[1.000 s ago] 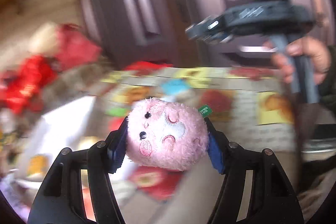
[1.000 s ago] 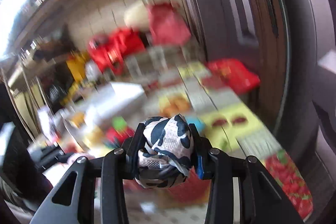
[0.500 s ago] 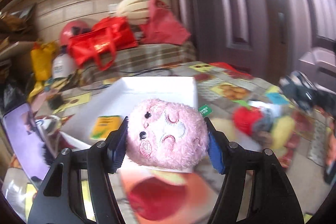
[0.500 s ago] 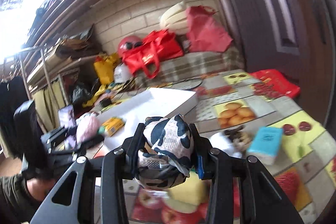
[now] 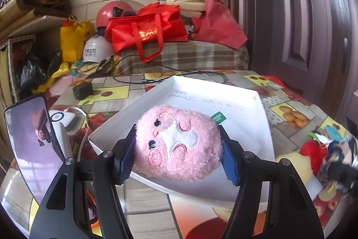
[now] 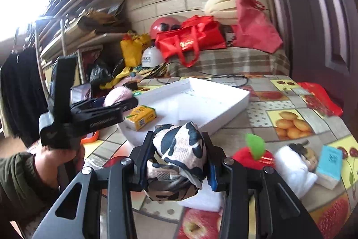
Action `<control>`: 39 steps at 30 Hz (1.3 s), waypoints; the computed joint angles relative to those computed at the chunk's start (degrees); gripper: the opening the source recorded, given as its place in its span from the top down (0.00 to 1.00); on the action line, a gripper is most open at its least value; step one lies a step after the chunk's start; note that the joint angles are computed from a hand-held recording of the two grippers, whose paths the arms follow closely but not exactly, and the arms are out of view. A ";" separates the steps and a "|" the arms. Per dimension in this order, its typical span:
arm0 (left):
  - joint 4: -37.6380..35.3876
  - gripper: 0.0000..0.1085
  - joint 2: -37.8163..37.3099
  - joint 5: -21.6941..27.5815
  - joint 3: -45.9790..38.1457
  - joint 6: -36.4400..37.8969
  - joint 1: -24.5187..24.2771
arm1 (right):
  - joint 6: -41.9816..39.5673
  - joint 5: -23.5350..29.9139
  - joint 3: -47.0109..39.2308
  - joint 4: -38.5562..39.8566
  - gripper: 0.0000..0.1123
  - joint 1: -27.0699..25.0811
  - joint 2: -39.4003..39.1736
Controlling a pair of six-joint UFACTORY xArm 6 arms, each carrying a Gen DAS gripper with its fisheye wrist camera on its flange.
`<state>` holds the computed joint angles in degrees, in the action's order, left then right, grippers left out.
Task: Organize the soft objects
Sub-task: 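Lower the pink plush onto the yellow pack while the right drops the cloth in the tray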
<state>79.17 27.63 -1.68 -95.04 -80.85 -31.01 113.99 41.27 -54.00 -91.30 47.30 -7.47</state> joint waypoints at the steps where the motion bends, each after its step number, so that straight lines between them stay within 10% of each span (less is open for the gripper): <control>1: 1.20 0.39 0.39 0.85 -0.84 -1.19 -0.17 | -0.48 -0.56 -1.07 -0.06 0.65 -0.24 1.07; 5: 0.61 0.39 2.99 4.34 -4.86 -1.06 -1.13 | -2.40 -2.53 -7.21 0.63 0.65 -1.67 6.87; 13: -26.61 0.39 8.53 5.67 -9.45 19.96 -1.22 | -9.21 -4.93 -14.84 10.44 0.65 -5.23 13.86; 23: -25.70 0.39 7.86 3.31 -8.22 17.46 -0.38 | -12.08 -4.69 -21.44 17.93 0.65 -9.19 19.33; 39: -45.79 0.36 14.57 9.00 -17.55 31.23 -2.45 | -7.22 -2.22 -23.80 10.52 0.61 -8.20 20.44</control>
